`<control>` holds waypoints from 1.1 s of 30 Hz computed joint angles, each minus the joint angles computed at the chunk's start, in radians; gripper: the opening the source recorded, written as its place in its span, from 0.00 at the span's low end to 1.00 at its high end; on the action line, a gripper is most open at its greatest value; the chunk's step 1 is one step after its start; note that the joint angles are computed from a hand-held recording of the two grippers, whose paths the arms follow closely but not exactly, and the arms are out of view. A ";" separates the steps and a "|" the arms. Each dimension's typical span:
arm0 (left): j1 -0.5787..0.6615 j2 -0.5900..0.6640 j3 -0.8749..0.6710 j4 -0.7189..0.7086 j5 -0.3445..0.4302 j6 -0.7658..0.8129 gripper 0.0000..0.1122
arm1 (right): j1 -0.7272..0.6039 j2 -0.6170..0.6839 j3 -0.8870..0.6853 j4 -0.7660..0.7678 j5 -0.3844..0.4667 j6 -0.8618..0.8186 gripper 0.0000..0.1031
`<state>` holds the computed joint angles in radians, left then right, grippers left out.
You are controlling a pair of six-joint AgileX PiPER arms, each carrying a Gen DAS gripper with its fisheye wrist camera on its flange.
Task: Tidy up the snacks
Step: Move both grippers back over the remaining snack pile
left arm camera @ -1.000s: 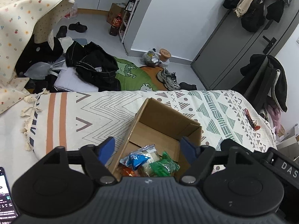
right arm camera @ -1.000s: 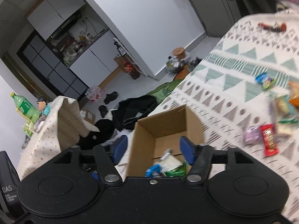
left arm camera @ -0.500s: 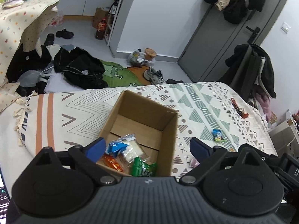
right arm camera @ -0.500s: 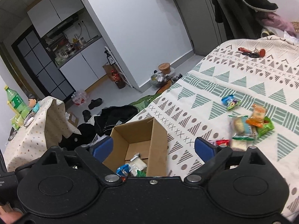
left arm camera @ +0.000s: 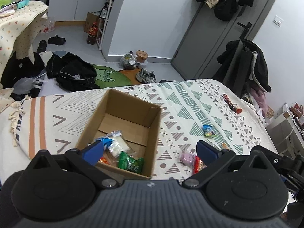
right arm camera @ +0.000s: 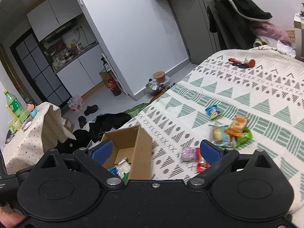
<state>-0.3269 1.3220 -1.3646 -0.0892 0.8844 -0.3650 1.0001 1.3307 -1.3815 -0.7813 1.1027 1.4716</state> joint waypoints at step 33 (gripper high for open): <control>-0.372 0.192 -0.114 0.275 -0.017 -0.315 0.91 | -0.548 -0.212 0.241 0.441 -0.223 -0.527 0.91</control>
<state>-0.6990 1.5145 -1.4785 0.1862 0.8672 -0.6804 0.4526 1.1190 -1.1408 -0.3398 0.8793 0.9447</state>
